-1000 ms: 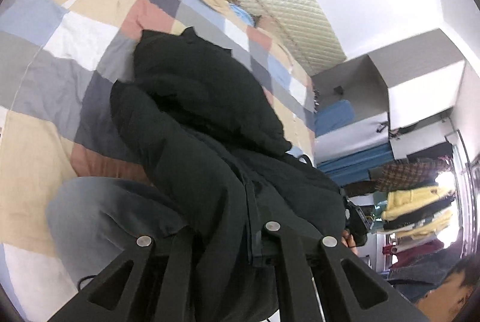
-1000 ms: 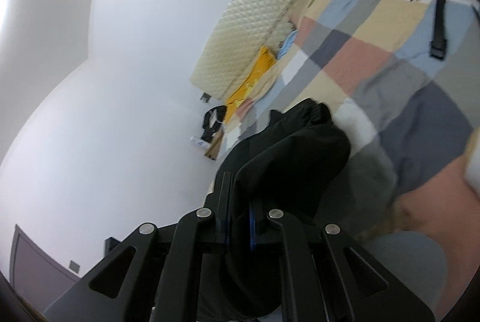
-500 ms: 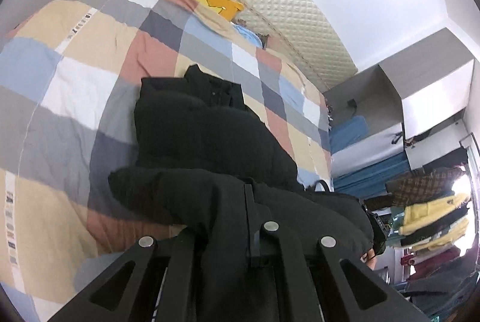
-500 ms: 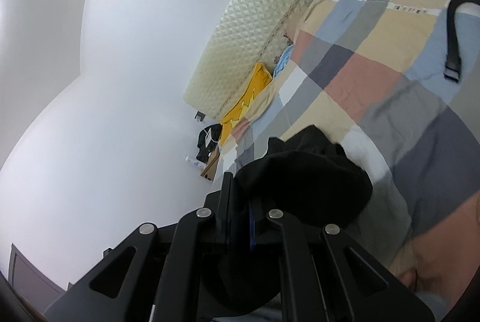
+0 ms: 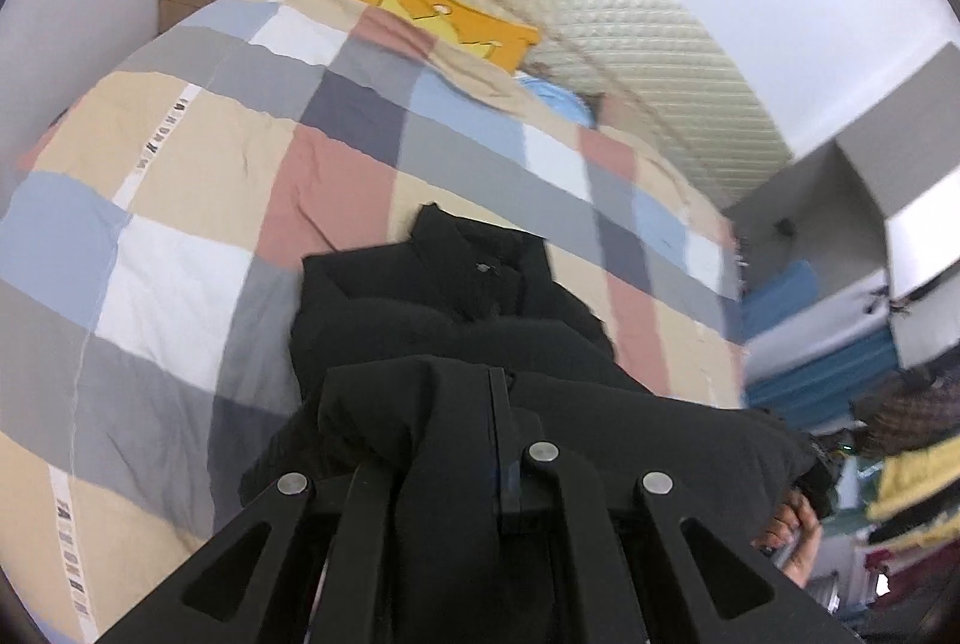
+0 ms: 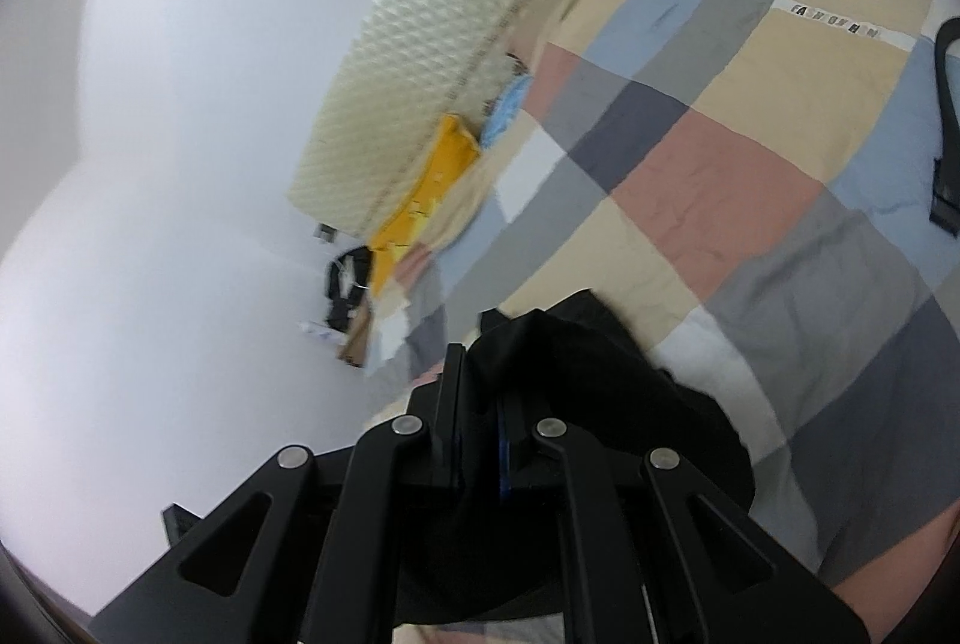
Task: Fold large clothes
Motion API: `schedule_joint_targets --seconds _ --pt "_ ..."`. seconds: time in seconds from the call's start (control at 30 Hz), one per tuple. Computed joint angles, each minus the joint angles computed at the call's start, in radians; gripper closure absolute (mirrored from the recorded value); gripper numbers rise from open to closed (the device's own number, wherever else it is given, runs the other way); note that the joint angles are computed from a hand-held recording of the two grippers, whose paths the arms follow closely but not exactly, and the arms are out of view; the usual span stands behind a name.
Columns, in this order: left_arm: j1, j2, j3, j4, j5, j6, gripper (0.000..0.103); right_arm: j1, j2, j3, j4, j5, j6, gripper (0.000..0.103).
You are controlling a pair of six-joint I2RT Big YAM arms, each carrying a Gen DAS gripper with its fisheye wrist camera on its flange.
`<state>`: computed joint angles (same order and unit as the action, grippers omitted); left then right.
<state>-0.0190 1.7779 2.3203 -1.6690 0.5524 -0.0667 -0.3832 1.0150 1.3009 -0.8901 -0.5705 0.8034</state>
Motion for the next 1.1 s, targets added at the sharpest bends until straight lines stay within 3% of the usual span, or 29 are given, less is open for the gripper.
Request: schedule_joint_targets --seconds 0.13,0.23,0.3,0.47,0.63,0.73,0.83,0.93,1.1 --pt "-0.046 0.109 0.127 0.002 -0.068 -0.067 0.097 0.006 0.114 0.067 -0.062 0.050 -0.041 0.095" --pt "-0.086 0.174 0.186 0.030 -0.143 -0.083 0.097 0.024 0.166 0.096 -0.085 0.147 -0.080 0.095" --pt "-0.103 0.205 0.191 0.057 -0.173 -0.096 0.097 0.041 0.194 0.093 -0.073 0.206 -0.092 0.095" --pt "-0.136 0.315 0.243 0.035 -0.251 -0.137 0.097 0.064 0.252 0.053 -0.016 0.241 -0.078 0.095" --pt "-0.152 0.361 0.255 0.060 -0.264 -0.153 0.096 0.061 0.293 0.019 0.044 0.227 -0.102 0.095" --pt "-0.160 0.399 0.288 0.058 -0.263 -0.154 0.095 0.051 0.294 -0.040 0.121 0.198 -0.095 0.095" --pt "-0.178 0.360 0.177 0.180 -0.303 -0.126 0.095 0.030 0.290 -0.121 0.227 0.133 -0.023 0.095" --pt "-0.189 0.323 0.083 0.278 -0.324 -0.130 0.095 0.030 0.290 -0.169 0.304 0.123 0.053 0.095" --pt "-0.177 0.323 0.072 0.289 -0.287 -0.152 0.095 0.034 0.296 -0.174 0.322 0.129 0.053 0.095"
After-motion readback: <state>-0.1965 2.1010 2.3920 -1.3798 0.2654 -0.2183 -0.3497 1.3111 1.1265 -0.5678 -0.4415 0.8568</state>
